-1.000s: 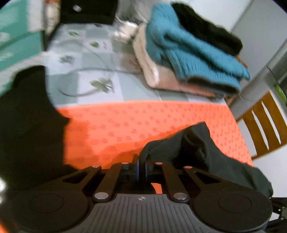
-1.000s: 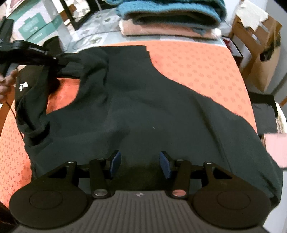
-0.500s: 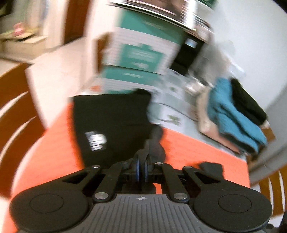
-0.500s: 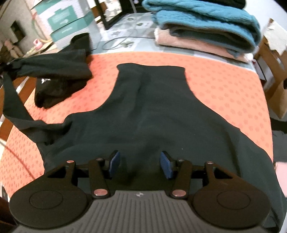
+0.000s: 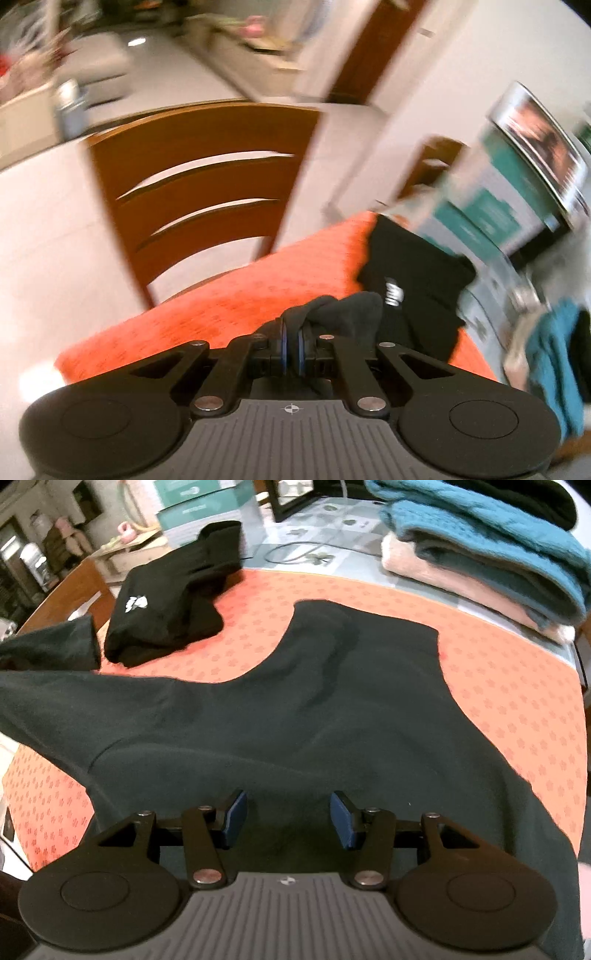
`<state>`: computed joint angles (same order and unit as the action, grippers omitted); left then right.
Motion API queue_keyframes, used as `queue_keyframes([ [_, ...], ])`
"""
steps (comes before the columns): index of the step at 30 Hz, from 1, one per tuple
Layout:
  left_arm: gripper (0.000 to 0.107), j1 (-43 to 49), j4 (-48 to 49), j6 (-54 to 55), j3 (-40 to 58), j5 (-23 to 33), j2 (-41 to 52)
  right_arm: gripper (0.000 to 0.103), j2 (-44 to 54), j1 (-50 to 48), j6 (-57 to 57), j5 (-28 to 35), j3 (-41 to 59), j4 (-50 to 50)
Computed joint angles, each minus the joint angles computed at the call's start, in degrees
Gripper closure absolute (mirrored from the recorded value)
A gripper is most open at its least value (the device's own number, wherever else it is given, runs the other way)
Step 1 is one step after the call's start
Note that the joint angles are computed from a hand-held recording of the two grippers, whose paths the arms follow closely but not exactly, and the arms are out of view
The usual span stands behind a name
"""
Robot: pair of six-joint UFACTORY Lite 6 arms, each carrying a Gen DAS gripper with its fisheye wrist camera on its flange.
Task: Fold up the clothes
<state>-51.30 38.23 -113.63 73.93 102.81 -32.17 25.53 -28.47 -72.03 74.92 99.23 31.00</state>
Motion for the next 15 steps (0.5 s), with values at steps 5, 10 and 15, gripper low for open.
queue_keyframes([
  [5,0.099,0.36,-3.97,-5.26,-6.74,0.56,-6.16,0.047,2.58,2.07,-0.52,1.16,5.06,1.08],
  [10,0.099,3.83,-5.86,-6.90,-10.90,-0.84,-10.71,0.046,8.88,7.12,4.17,1.55,15.24,2.02],
  [15,0.099,-4.47,-3.81,-12.91,-8.48,4.17,-9.80,0.041,16.17,14.39,10.68,-1.94,25.10,1.37],
])
